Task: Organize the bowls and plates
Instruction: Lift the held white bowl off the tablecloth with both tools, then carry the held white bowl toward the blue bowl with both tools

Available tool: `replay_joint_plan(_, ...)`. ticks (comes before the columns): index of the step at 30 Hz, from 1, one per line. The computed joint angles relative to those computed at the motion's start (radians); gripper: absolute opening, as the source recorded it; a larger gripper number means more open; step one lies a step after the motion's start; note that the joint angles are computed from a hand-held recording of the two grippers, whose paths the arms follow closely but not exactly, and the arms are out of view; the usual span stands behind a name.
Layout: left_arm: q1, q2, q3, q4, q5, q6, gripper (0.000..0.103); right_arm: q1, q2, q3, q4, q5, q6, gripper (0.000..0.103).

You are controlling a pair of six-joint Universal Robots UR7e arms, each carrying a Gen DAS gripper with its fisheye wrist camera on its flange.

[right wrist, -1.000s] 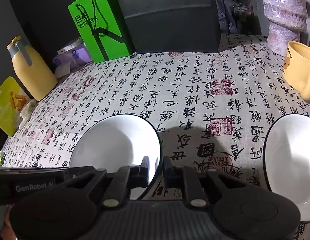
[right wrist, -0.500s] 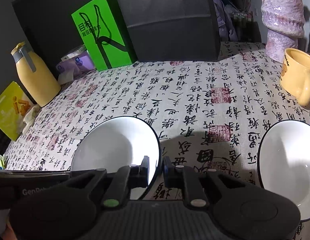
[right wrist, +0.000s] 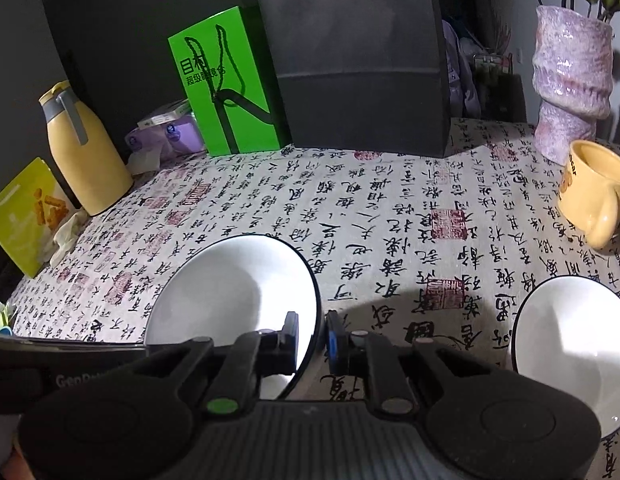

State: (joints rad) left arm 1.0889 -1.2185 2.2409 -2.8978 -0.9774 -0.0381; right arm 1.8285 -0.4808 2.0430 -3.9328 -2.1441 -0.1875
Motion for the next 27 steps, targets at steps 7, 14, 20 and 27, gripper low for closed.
replay_joint_plan(7,0.000,-0.047,0.017,0.016,-0.012,0.008,0.016,0.029,0.001,0.001,0.001,-0.017,0.025,0.014)
replay_joint_plan(14,0.003,-0.106,0.036,0.035,-0.032,0.018,0.016,0.080,0.008,-0.012,0.000,-0.062,0.030,0.014)
replay_joint_plan(20,0.007,-0.159,0.050,0.057,-0.042,0.019,0.015,0.119,0.016,-0.026,0.016,-0.091,0.046,0.014)
replay_joint_plan(27,0.015,-0.221,0.066,0.069,-0.059,0.029,0.016,0.171,0.032,-0.052,0.041,-0.132,0.062,0.014)
